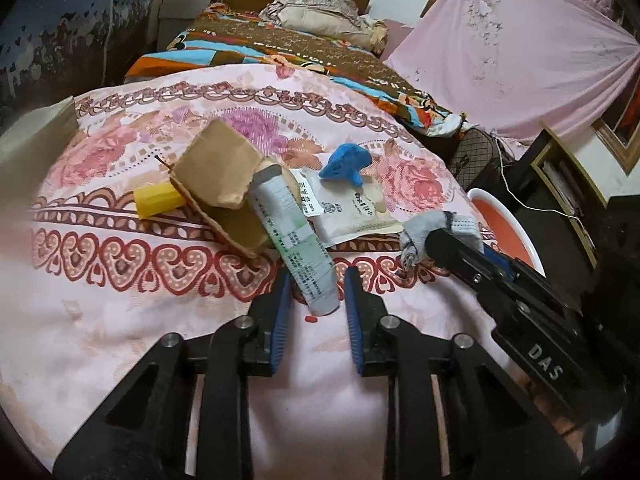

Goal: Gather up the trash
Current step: 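Grasp the white tube with the left gripper while the right grasps a white wrapper, then lift the tube and wrapper and carry both grippers over the orange basin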

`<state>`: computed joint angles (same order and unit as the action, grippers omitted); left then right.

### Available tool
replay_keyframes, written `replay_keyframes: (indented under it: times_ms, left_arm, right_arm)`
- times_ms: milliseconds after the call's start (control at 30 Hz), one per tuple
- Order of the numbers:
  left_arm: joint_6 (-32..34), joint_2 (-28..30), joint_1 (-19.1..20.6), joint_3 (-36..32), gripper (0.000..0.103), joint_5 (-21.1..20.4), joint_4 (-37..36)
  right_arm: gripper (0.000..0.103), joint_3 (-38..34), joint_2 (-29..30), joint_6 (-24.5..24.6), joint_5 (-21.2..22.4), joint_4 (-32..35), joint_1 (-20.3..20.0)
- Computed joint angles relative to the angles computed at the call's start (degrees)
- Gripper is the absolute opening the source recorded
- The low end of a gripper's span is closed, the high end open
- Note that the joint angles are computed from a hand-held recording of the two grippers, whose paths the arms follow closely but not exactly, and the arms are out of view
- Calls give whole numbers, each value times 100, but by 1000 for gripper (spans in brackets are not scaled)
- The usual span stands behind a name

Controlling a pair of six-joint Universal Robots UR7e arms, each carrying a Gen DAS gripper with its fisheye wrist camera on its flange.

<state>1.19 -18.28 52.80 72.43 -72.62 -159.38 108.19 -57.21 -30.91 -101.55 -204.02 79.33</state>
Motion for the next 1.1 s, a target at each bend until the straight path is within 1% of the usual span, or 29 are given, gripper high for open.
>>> replay_keyframes:
  times_ms: [67, 200, 500, 600, 700, 867, 1000, 1100]
  left_arm:
    - [-2, 3, -9, 19, 3, 31, -33]
    - [80, -16, -27, 105, 0, 31, -193]
    - [450, -130, -132, 519, 0, 104, -879]
    - [657, -184, -168, 741, 0, 71, -1314]
    - [841, -252, -184, 1003, 0, -37, -1893]
    - [1059, -312, -225, 1243, 0, -109, -2634]
    - [1287, -289, -317, 1292, 0, -67, -3070]
    - [1595, -254, -428, 1256, 0, -156, -3447]
  right_arm:
    - [19, -12, 13, -17, -8, -2, 7]
    - [19, 6, 29, -55, -13, -63, 19]
    - [19, 116, -6, -68, 139, -264, -21]
    - [19, 175, -3, -133, 208, -419, -22]
    - [19, 291, -5, -236, 362, -736, -34]
    - [19, 575, 3, -473, 814, -1601, -96]
    - [19, 749, -20, -442, 1247, -2198, -195]
    - [19, 820, -61, -450, 1481, -2618, -263]
